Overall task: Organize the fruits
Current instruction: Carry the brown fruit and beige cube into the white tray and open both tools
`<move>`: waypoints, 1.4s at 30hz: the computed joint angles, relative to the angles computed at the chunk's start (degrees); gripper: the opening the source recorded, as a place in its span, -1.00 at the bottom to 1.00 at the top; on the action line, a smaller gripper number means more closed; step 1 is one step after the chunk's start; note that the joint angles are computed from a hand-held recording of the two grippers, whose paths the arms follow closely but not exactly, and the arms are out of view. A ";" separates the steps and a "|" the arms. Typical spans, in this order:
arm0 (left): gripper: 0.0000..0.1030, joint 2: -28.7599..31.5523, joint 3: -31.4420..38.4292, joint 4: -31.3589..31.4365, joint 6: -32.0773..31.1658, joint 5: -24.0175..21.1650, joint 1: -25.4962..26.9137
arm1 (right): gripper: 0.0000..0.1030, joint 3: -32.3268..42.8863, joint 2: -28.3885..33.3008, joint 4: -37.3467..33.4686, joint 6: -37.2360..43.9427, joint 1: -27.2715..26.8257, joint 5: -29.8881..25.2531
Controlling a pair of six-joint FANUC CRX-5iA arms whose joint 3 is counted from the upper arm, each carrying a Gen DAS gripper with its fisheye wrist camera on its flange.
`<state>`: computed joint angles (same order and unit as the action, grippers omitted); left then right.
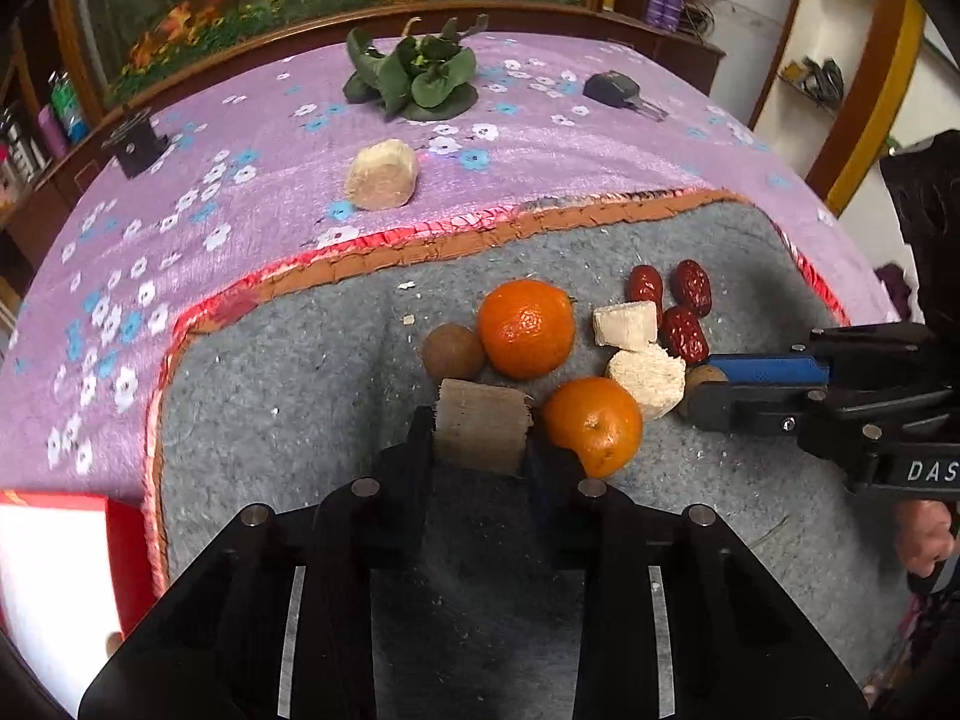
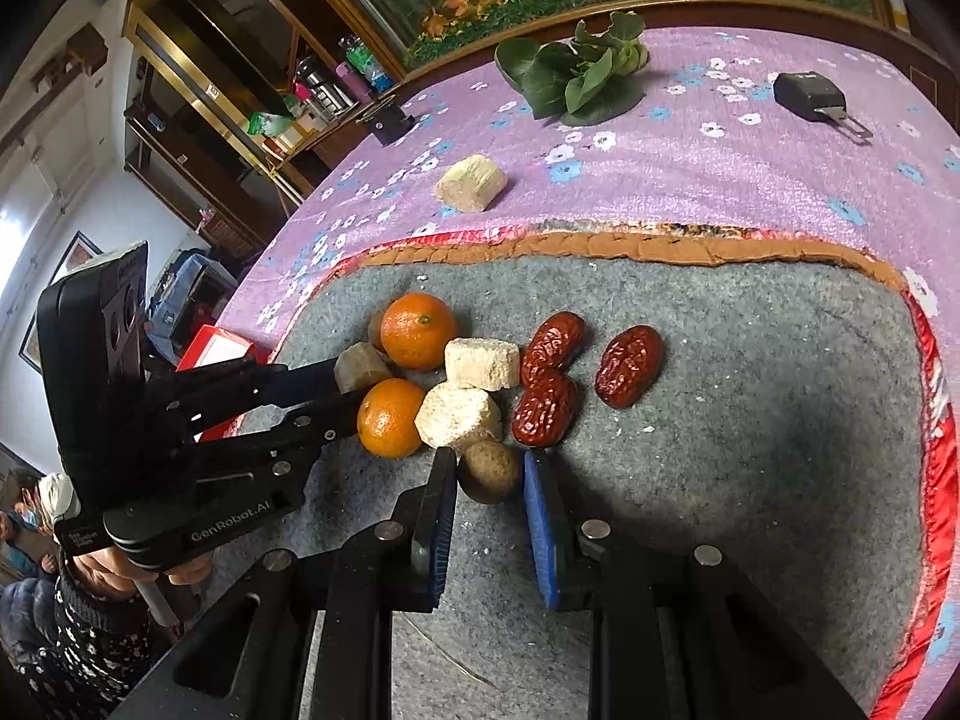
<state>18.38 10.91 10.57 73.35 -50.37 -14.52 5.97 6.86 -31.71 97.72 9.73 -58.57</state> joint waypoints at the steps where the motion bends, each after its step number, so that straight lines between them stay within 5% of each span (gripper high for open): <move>1: -0.49 -0.34 -0.38 -0.18 0.38 0.33 -0.08 | -0.57 -0.13 -0.13 0.07 -0.08 -0.16 0.17; 12: -0.48 -16.02 -12.40 -9.81 12.84 7.59 0.92 | -0.57 -2.22 -1.47 1.45 -4.27 -1.23 5.40; 18: -0.48 -26.29 -17.66 -19.62 22.77 5.03 5.27 | -0.57 -3.09 -4.54 -5.27 -2.58 0.77 7.33; 28: -0.48 -33.93 -25.37 -23.29 26.24 1.76 14.57 | -0.58 3.30 -0.76 -6.89 1.31 19.18 8.32; 33: -0.48 -35.01 -27.35 -23.81 25.98 1.80 17.02 | -0.58 4.33 2.17 0.10 -2.35 26.82 9.29; 42: -0.46 -33.94 -27.11 -24.83 26.61 -0.53 17.69 | -0.58 4.36 3.77 8.71 -6.83 32.24 8.39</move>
